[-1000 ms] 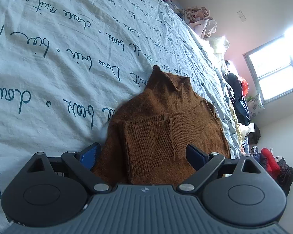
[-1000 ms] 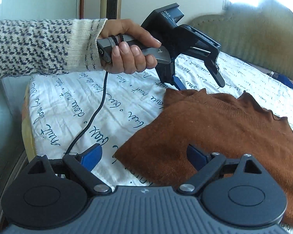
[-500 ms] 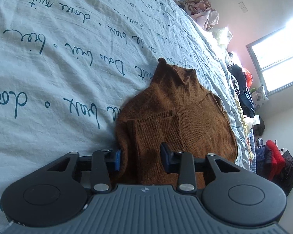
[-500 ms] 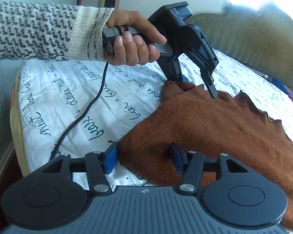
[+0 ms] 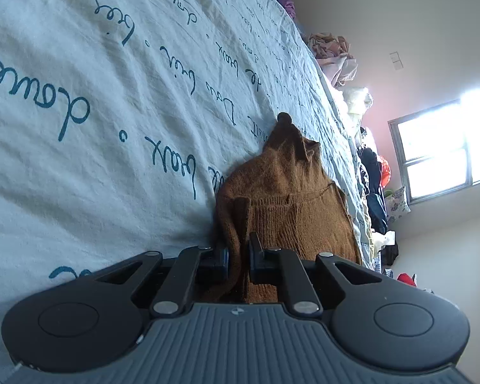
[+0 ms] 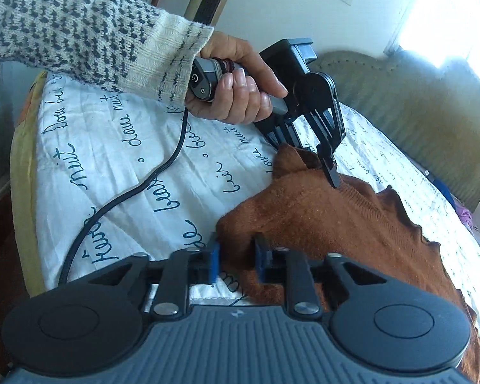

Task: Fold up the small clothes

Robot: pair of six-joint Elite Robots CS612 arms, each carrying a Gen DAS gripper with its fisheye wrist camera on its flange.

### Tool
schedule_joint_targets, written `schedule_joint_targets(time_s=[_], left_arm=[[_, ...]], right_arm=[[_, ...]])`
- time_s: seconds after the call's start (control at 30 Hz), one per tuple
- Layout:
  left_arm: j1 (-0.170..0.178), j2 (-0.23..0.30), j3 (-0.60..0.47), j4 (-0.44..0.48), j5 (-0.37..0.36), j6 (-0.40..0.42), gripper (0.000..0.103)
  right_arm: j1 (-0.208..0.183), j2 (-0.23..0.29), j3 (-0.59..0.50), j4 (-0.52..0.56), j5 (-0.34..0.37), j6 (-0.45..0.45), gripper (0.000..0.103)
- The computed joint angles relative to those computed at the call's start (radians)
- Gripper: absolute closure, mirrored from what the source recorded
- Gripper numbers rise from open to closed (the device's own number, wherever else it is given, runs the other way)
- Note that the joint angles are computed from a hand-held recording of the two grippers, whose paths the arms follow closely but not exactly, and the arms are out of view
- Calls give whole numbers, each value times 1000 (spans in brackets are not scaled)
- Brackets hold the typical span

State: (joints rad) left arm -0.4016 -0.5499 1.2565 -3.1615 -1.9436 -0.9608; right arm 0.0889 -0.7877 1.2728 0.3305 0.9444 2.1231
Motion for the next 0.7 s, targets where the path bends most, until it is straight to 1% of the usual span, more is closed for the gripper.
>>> schedule_joint_targets(time_s=[0.07, 0.13, 0.2, 0.33, 0.4, 0.43, 0.53, 0.57, 0.63, 0.67, 0.7], left_arm=[[-4, -9, 3, 19, 25, 6, 89], [-6, -10, 2, 20, 44, -13, 90], [-10, -10, 8, -7, 65, -67, 91], [-17, -7, 30, -102, 94, -181, 91], [-21, -9, 43, -139, 111, -231, 92], [-22, -13, 51, -157, 122, -261, 92], [-30, -21, 69, -189, 155, -328, 92], [-33, -23, 74, -197, 163, -345, 92], [-39, -33, 93, -207, 189, -380, 92], [-42, -36, 99, -215, 197, -402, 93], [-44, -40, 104, -218, 207, -413, 93]], right_arm=[[-7, 1, -9, 11, -22, 21, 91], [-15, 10, -36, 48, -52, 53, 91], [-26, 21, -65, 88, -85, 94, 92], [-52, 42, -122, 162, -168, 181, 92], [-67, 60, -161, 218, -210, 224, 92], [-75, 66, -174, 229, -230, 249, 92], [-87, 97, -214, 280, -269, 288, 92], [-89, 102, -216, 286, -275, 295, 92], [-89, 122, -229, 330, -285, 273, 92], [-90, 117, -214, 326, -293, 268, 92], [-91, 123, -221, 334, -312, 259, 92]])
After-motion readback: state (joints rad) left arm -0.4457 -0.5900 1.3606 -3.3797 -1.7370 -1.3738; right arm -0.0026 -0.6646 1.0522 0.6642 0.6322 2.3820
